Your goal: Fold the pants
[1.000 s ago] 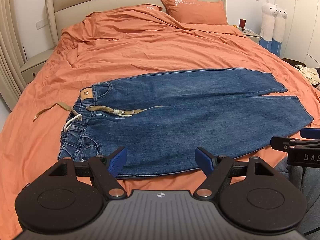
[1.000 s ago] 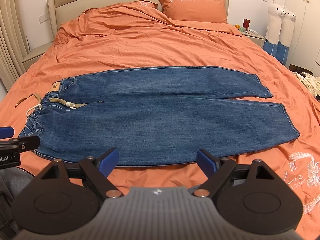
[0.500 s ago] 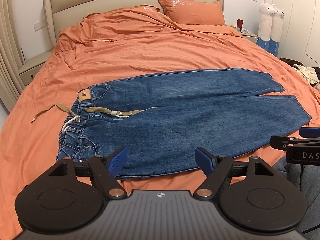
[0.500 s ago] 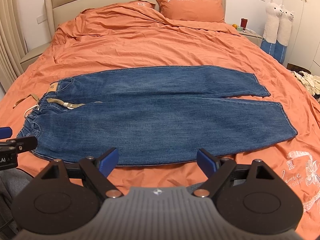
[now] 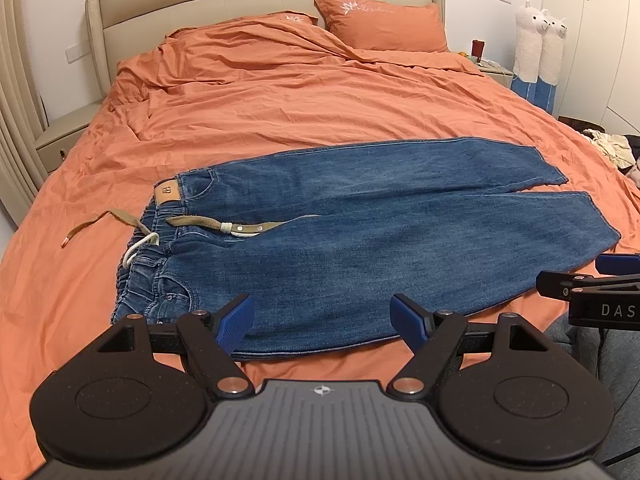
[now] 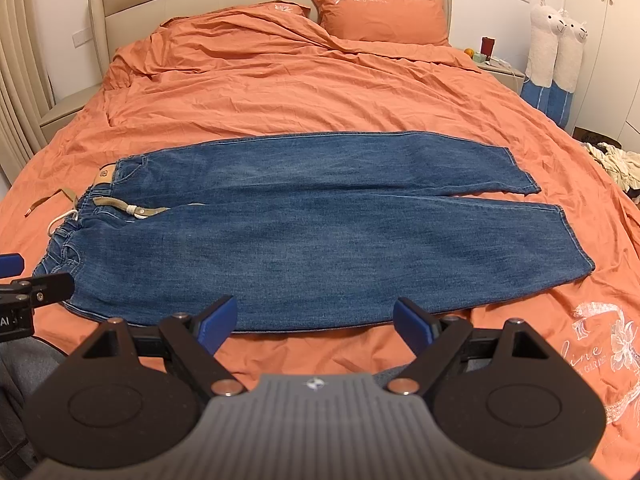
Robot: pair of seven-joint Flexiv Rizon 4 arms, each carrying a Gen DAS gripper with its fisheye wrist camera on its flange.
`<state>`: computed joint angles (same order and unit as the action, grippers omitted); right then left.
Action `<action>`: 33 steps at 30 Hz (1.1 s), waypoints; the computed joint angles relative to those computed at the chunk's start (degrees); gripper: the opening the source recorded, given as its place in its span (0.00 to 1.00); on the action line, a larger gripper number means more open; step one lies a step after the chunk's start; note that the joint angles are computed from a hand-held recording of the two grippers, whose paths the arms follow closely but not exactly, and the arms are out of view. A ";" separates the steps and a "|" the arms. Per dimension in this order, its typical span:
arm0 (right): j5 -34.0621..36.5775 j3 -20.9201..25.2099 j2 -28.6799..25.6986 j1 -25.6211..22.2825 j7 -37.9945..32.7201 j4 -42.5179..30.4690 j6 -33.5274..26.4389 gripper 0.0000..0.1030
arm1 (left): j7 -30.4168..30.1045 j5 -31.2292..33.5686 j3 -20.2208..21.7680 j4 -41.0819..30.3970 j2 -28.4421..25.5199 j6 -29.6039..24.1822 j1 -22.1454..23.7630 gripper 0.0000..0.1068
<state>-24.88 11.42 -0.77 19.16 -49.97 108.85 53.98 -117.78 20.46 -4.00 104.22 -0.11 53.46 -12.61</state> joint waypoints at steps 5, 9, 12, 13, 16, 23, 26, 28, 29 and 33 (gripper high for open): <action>0.07 -0.01 0.01 0.00 -0.08 0.02 0.04 0.79 | 0.03 0.00 0.00 0.00 0.03 -0.07 0.03 0.85; -0.13 -0.05 -0.18 0.04 -0.37 -0.18 0.14 0.79 | 0.15 -0.10 -0.01 0.06 0.05 -0.01 0.05 0.85; -0.38 -0.05 -0.26 0.10 -0.31 -0.19 0.26 0.79 | 0.11 -0.12 -0.01 0.07 0.05 0.01 0.05 0.85; -0.46 -0.03 -0.29 0.14 -0.28 -0.22 0.23 0.79 | -0.01 -0.07 -0.03 0.00 0.01 0.01 0.05 0.85; -0.39 -0.05 -0.34 0.17 -0.39 -0.26 0.26 0.79 | -0.05 -0.03 -0.04 -0.08 -0.02 -0.04 0.05 0.85; -0.41 0.02 -0.25 0.28 -0.60 -0.24 0.08 0.79 | -0.11 -0.08 0.03 -0.02 0.05 0.01 0.06 0.85; -0.44 0.00 -0.29 0.28 -0.53 -0.27 0.19 0.79 | 0.44 -0.60 0.19 0.30 0.48 0.17 0.30 0.85; -0.35 0.01 -0.24 0.27 -0.53 -0.18 0.25 0.79 | 0.52 -0.68 0.13 0.33 0.51 0.21 0.40 0.85; -0.31 0.01 -0.24 0.27 -0.66 -0.21 0.20 0.79 | 0.52 -0.68 0.09 0.36 0.50 0.22 0.42 0.85; -0.17 0.02 -0.21 0.24 -0.72 -0.11 0.15 0.79 | 0.61 -0.90 0.10 0.50 0.59 0.24 0.52 0.85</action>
<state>-25.06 11.44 -0.98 19.40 -50.69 108.74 54.13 -117.17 19.56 -3.90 104.72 0.48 53.69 -12.09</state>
